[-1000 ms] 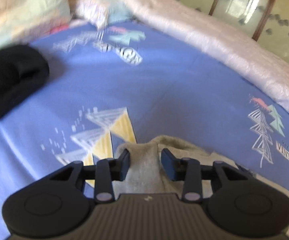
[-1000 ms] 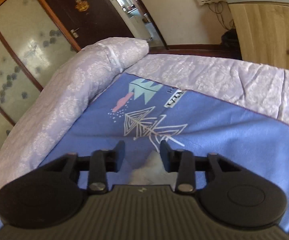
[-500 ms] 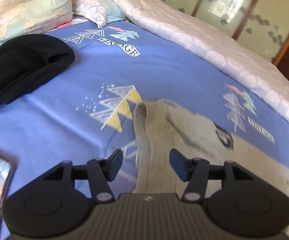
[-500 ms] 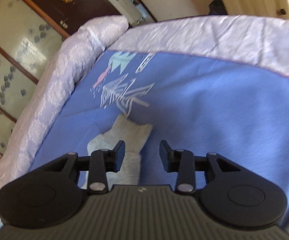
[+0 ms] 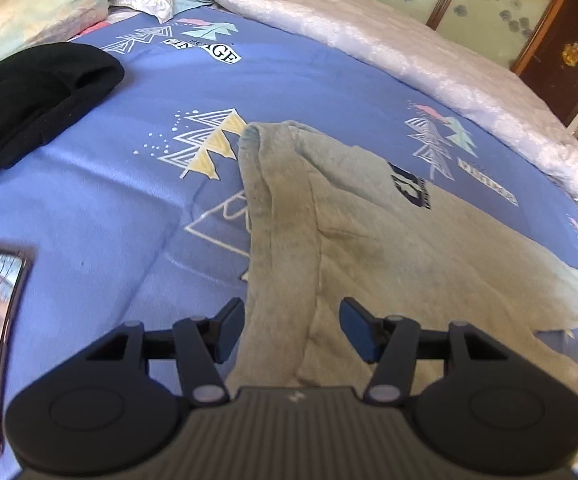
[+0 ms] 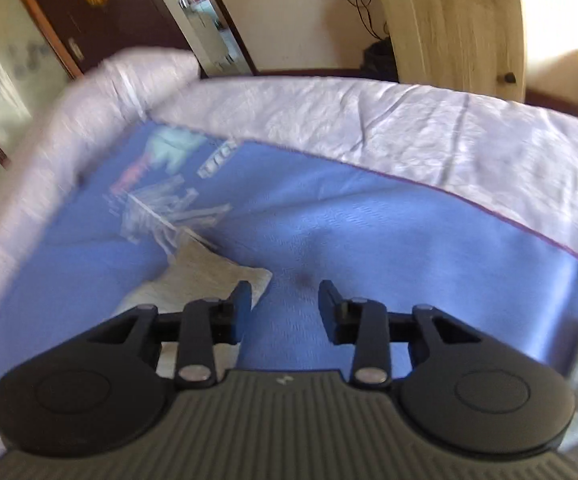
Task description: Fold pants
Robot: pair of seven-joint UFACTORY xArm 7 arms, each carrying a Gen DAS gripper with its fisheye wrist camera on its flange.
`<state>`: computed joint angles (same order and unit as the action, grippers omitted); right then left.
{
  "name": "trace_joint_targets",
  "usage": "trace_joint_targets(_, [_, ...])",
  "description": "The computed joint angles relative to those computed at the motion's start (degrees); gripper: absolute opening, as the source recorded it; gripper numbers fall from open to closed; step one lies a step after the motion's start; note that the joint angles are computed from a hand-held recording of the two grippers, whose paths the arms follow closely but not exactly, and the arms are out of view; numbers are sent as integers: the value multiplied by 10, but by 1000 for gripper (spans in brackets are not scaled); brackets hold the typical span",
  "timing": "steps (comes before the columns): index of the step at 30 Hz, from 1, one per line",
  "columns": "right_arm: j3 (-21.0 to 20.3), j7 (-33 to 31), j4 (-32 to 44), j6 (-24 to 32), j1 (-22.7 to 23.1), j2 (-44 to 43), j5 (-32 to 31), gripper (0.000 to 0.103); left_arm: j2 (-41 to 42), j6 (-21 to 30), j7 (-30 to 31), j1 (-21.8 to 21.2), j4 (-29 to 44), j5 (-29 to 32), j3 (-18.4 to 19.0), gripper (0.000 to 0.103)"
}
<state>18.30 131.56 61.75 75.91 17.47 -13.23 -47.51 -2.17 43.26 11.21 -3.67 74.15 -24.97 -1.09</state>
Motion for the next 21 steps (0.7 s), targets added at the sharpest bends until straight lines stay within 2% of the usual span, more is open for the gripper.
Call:
trace_joint_targets(4, [50,56,-44,-57,34,-68,-11,41,-35,38,11,10,-26,-33,16,61])
trace_joint_targets(7, [102,77,-51,-123,57,-72,-34,42,-55,67,14,17,-45,-58,31,68])
trace_joint_targets(8, [117,64,-40,-141,66,-56,-43,42,-58,74,18,19,-49,-67,36,69])
trace_joint_targets(10, [153,35,14,-136,88,10,-66,42,-58,76,31,20,-50,-84,40,71])
trace_joint_targets(12, [174,28,72,-129,117,86,-97,42,-46,69,54,17,-42,-102,39,85])
trace_joint_targets(14, [183,42,131,-122,147,162,-137,43,-24,56,62,16,-28,-100,33,86])
trace_joint_targets(16, [176,64,180,-134,175,220,-180,43,2,70,67,17,-9,-98,26,75])
trace_joint_targets(18, [161,67,227,-163,196,266,-212,43,23,107,56,21,7,-83,20,28])
trace_joint_targets(20, [147,35,291,-188,215,318,-229,43,8,106,74,25,-14,-97,15,13])
trace_joint_targets(21, [142,-2,330,-202,223,345,-229,42,-9,103,92,28,-28,-111,17,11])
